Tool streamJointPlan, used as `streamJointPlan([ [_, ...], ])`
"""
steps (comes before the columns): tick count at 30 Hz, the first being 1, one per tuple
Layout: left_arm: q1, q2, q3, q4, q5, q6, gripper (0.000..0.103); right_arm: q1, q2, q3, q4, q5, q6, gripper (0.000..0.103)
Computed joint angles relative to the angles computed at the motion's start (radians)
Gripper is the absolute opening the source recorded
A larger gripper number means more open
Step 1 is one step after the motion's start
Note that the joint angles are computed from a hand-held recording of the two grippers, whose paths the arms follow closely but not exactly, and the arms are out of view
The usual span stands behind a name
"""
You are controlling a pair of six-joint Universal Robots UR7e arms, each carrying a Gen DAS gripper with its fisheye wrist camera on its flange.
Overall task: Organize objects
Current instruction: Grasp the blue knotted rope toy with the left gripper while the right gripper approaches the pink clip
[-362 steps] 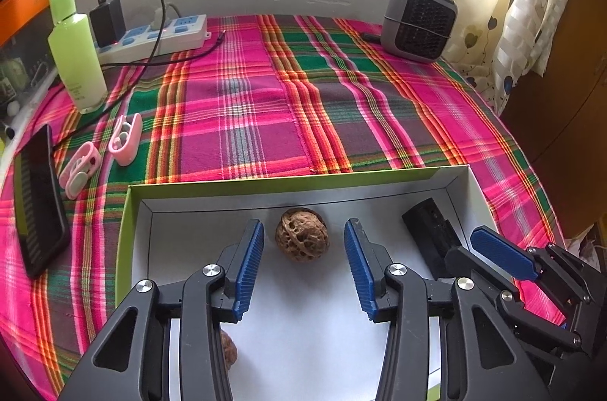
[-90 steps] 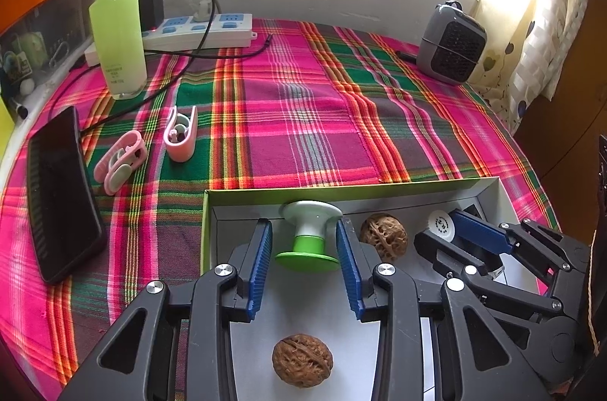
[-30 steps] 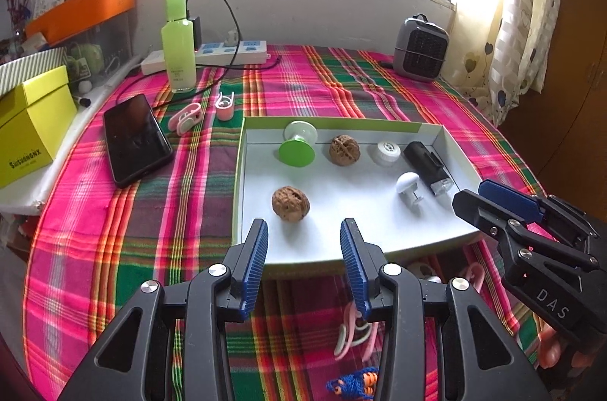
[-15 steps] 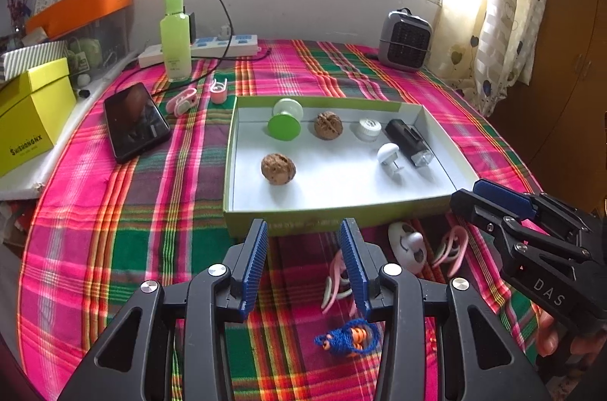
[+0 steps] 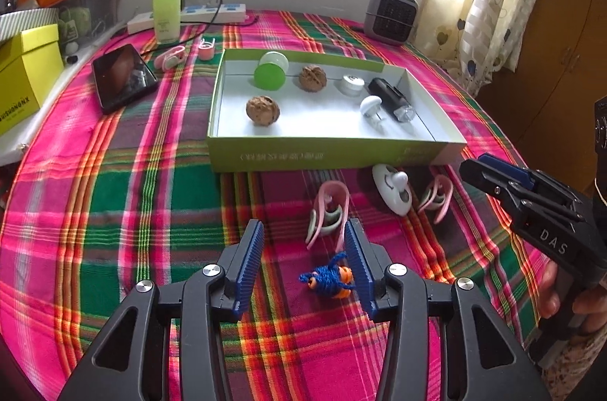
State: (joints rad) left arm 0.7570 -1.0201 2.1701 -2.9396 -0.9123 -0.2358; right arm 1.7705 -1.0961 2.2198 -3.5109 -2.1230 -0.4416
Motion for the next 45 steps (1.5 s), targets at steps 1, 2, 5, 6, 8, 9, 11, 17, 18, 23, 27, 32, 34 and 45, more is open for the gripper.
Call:
streamJointPlan([
  [1, 0.0, 0.0, 0.002, -0.001, -0.006, 0.001, 0.043, -0.002, -0.002, 0.003, 0.0, -0.001, 0.001, 0.037],
  [2, 0.001, -0.001, 0.004, 0.0, -0.016, -0.001, 0.043, -0.004, -0.004, 0.006, -0.001, -0.002, 0.001, 0.037],
  [5, 0.006, -0.006, 0.008, 0.009, -0.043, -0.004, 0.043, -0.01, -0.012, 0.015, 0.003, -0.004, 0.007, 0.037],
  [6, 0.007, -0.007, 0.01, 0.011, -0.051, -0.006, 0.043, -0.011, -0.014, 0.016, 0.005, -0.004, 0.01, 0.037],
  [8, 0.011, -0.011, 0.012, 0.015, -0.076, -0.007, 0.043, -0.014, -0.018, 0.017, 0.014, 0.0, 0.018, 0.037],
  [9, 0.013, -0.011, 0.012, 0.021, -0.084, -0.009, 0.043, -0.015, -0.019, 0.017, 0.022, 0.004, 0.023, 0.037],
  [11, 0.012, -0.011, 0.013, 0.029, -0.092, -0.01, 0.043, -0.016, -0.02, 0.017, 0.035, 0.012, 0.029, 0.037],
  [17, 0.011, -0.01, 0.019, 0.033, -0.107, -0.007, 0.043, -0.015, -0.01, 0.015, 0.045, 0.023, 0.036, 0.037],
  [18, 0.011, -0.009, 0.019, 0.033, -0.108, -0.007, 0.043, -0.015, -0.009, 0.015, 0.047, 0.023, 0.037, 0.037],
  [23, 0.012, -0.007, 0.021, 0.021, -0.105, 0.0, 0.043, -0.014, -0.003, 0.01, 0.06, 0.021, 0.043, 0.037],
  [27, 0.015, -0.009, 0.026, 0.012, -0.106, 0.008, 0.042, -0.011, -0.001, 0.008, 0.072, 0.029, 0.051, 0.037],
  [32, 0.019, -0.014, 0.029, 0.007, -0.099, -0.001, 0.03, -0.006, 0.014, 0.002, 0.069, 0.016, 0.047, 0.037],
  [34, 0.022, -0.016, 0.029, 0.006, -0.096, -0.005, 0.025, -0.004, 0.02, -0.003, 0.073, 0.009, 0.049, 0.037],
  [45, 0.033, -0.026, 0.035, -0.007, -0.078, -0.023, 0.025, 0.024, 0.079, -0.033, 0.016, -0.069, 0.032, 0.037],
])
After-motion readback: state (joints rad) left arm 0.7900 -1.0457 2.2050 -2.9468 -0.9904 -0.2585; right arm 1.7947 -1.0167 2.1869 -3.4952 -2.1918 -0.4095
